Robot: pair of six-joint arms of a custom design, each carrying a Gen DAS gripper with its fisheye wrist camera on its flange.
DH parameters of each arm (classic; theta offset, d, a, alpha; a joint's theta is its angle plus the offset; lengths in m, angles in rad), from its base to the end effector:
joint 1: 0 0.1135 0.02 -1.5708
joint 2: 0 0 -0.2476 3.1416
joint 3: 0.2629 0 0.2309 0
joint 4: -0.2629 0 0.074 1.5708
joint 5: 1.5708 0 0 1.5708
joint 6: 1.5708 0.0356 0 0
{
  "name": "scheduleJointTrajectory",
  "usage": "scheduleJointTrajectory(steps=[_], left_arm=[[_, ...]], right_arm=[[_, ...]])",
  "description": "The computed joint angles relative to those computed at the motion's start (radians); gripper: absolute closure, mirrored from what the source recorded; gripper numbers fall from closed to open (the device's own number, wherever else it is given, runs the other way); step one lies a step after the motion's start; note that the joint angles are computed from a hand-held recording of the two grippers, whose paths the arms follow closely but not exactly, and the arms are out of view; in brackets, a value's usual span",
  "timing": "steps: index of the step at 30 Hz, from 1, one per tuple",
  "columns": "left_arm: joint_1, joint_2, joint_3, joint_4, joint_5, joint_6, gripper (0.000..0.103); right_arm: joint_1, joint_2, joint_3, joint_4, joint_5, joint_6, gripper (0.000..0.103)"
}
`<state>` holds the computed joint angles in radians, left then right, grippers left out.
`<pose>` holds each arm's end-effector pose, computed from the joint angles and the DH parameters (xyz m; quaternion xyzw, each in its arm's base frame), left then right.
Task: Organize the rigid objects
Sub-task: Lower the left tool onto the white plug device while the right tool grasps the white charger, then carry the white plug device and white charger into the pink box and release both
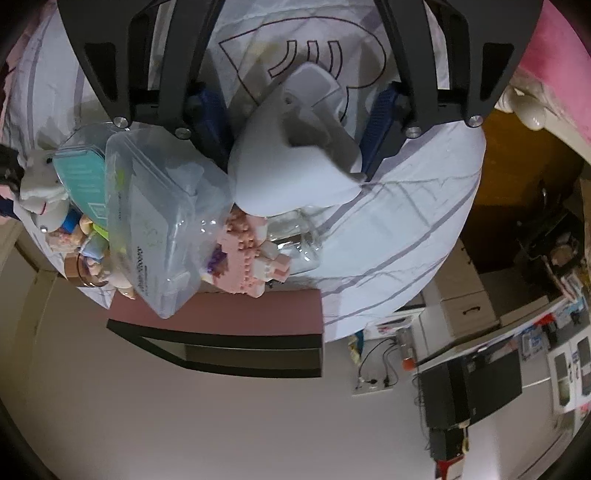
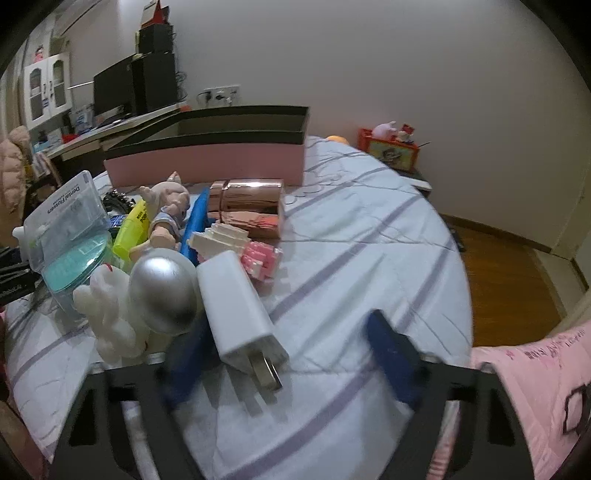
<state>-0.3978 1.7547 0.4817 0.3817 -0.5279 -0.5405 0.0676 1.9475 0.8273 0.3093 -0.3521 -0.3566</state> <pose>0.2410 -0.0818 0.0799 -0.1516 0.9017 0.0739 0.3982 0.3346 0.0350 0.0913 -0.2560 0.8802 0.1084 0.3848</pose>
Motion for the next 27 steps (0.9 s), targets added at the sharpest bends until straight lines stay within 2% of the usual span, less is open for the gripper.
scheduleJointTrajectory(steps=[3, 6, 8, 9, 11, 19, 27], left_arm=[[0.015, -0.012, -0.015, 0.024, 0.027, 0.015, 0.041], [0.033, -0.019, -0.035, 0.059, 0.058, 0.013, 0.040], [0.038, -0.014, -0.032, 0.064, 0.056, 0.006, 0.039], [0.041, -0.012, -0.030, 0.066, 0.058, 0.007, 0.038], [0.041, -0.013, -0.036, 0.074, 0.050, 0.002, 0.038], [0.035, -0.043, -0.059, 0.072, 0.046, -0.007, 0.041], [0.006, -0.149, -0.100, 0.004, 0.020, -0.041, 0.041]], right_arm=[[0.011, 0.012, 0.025, -0.024, -0.015, -0.010, 0.043], [0.017, 0.023, 0.048, -0.045, -0.027, -0.016, 0.047], [0.015, 0.033, 0.069, -0.065, -0.056, -0.021, 0.062], [0.010, 0.039, 0.077, -0.072, -0.079, -0.017, 0.078], [0.002, 0.049, 0.095, -0.091, -0.113, -0.011, 0.079], [-0.007, 0.028, 0.062, -0.063, -0.123, 0.010, 0.080], [-0.025, -0.048, -0.007, -0.039, -0.123, 0.023, 0.080]])
